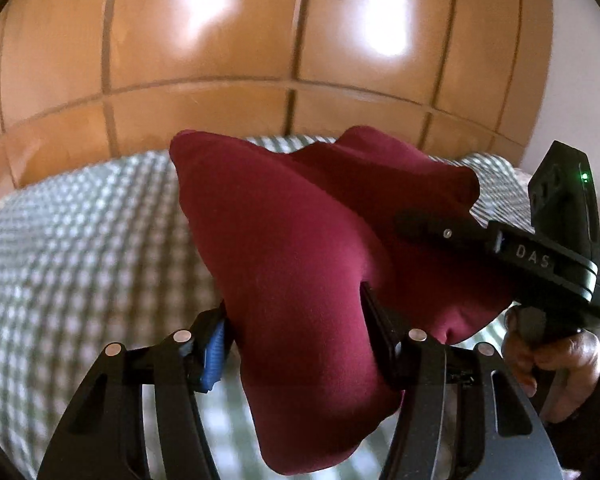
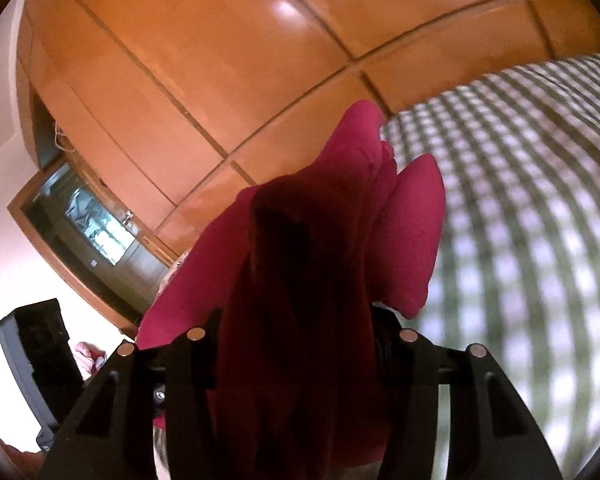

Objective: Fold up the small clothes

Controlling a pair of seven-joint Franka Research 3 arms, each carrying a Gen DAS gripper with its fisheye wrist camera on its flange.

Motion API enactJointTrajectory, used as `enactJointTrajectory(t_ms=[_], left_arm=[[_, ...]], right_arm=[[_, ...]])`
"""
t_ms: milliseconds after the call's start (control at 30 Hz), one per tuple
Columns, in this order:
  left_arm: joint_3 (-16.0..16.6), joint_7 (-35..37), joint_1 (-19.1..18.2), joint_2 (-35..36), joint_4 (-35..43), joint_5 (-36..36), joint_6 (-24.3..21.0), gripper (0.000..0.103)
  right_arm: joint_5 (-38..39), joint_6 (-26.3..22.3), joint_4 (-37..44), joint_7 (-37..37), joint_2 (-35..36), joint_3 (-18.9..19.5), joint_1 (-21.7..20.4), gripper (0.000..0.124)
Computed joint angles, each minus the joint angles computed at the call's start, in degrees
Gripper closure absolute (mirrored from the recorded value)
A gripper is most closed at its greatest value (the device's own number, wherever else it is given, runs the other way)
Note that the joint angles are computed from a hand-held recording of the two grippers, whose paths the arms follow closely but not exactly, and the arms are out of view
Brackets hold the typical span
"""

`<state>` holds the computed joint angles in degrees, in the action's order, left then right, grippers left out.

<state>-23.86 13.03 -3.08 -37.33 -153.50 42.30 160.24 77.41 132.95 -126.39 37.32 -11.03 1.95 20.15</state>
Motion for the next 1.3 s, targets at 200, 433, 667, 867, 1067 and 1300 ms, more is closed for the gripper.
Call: enactJointTrajectory(t_ms=[200,433,667,867,1067,1300], left_arm=[[-0.73,-3.09,9.87,2.24,1.73,9.7,2.35,0.045],[3.49,-2.9,12.45,12.4,4.71,12.67,2.17,0.037],[7.83,-5.74,11.02,12.09,1.58,11.67,6.29,0.013],[4.98,-12.22,13.49,4.47,-5.38,9.0,10.88,0.009],[-0.8,-13.96,16.68,-2.28,-9.17,5.97,13.02,0.009],[2.55,-5.19,9.02,5.18,-3.11,-1.78,-3.14,0.006]], right_arm=[[1.05,4.69,10.32,-1.9,10.55,3.44,1.89,0.075],[-17.0,13.83,20.74,12.16,22.26,6.68,4.08,0.064],[-18.05,12.49,20.97,14.03,23.21,8.97,0.97,0.056],[-9.96,14.76,13.69,7.47,16.51,8.87,0.19,0.034],[-11.46,15.71,5.67,10.33,9.09,5.83,1.0,0.031],[-42.04,25.95,2.89,36.32,9.04,6.8,2.76,0.033]])
